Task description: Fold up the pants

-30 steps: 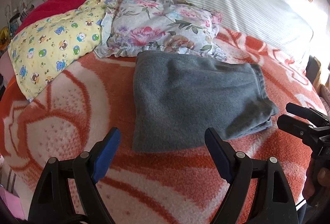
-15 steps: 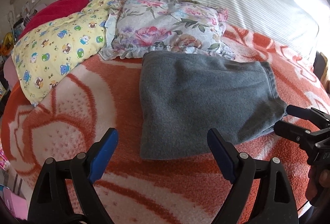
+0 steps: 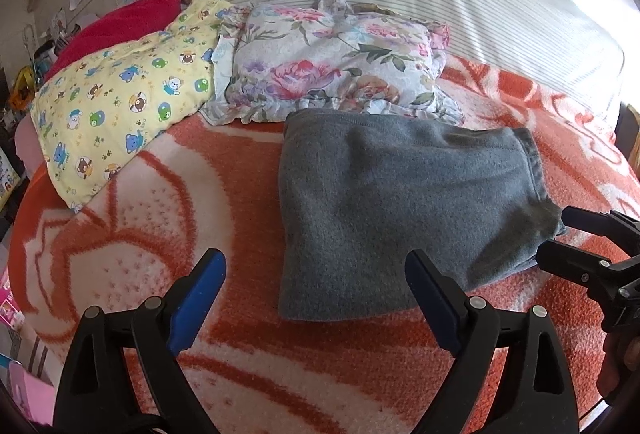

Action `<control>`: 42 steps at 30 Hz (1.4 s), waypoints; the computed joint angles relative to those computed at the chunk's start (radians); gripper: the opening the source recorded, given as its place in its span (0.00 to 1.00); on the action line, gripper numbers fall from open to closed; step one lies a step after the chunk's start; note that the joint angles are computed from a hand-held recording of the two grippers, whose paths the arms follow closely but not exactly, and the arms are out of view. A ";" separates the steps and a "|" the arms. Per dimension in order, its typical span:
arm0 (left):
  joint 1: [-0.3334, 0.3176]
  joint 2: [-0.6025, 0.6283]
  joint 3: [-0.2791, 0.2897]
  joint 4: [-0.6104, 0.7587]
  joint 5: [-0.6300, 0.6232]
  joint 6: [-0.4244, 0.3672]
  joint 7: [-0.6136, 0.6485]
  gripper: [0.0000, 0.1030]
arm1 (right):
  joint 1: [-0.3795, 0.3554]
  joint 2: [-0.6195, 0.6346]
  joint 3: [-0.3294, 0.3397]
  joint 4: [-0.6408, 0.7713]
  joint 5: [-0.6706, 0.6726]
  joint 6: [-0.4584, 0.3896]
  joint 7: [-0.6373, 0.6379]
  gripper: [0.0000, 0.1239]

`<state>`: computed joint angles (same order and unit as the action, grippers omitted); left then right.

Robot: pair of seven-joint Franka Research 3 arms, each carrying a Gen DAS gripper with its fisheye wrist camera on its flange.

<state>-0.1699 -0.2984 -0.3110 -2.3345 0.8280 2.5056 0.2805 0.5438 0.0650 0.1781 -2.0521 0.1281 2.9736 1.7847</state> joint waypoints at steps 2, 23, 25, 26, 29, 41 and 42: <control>0.002 0.002 0.002 0.000 0.004 0.008 -0.002 0.89 | 0.001 0.001 -0.003 0.005 -0.013 0.001 0.008 0.80; 0.023 0.035 0.011 0.026 0.080 0.045 -0.044 0.89 | 0.002 0.018 -0.008 0.039 -0.006 0.011 -0.010 0.81; 0.023 0.035 0.011 0.027 0.082 0.044 -0.045 0.89 | 0.001 0.022 -0.005 0.045 0.006 0.008 -0.019 0.81; 0.023 0.036 0.012 0.027 0.082 0.045 -0.045 0.89 | 0.001 0.023 -0.005 0.047 0.008 0.006 -0.020 0.81; 0.023 0.038 0.014 0.030 0.082 0.045 -0.043 0.89 | 0.002 0.029 -0.006 0.052 0.011 0.003 -0.023 0.81; 0.025 0.060 0.026 0.041 0.067 0.056 -0.026 0.89 | 0.002 0.038 -0.008 0.056 0.023 -0.002 -0.032 0.81; 0.025 0.061 0.026 0.042 0.066 0.055 -0.025 0.89 | 0.002 0.040 -0.008 0.056 0.024 -0.002 -0.033 0.81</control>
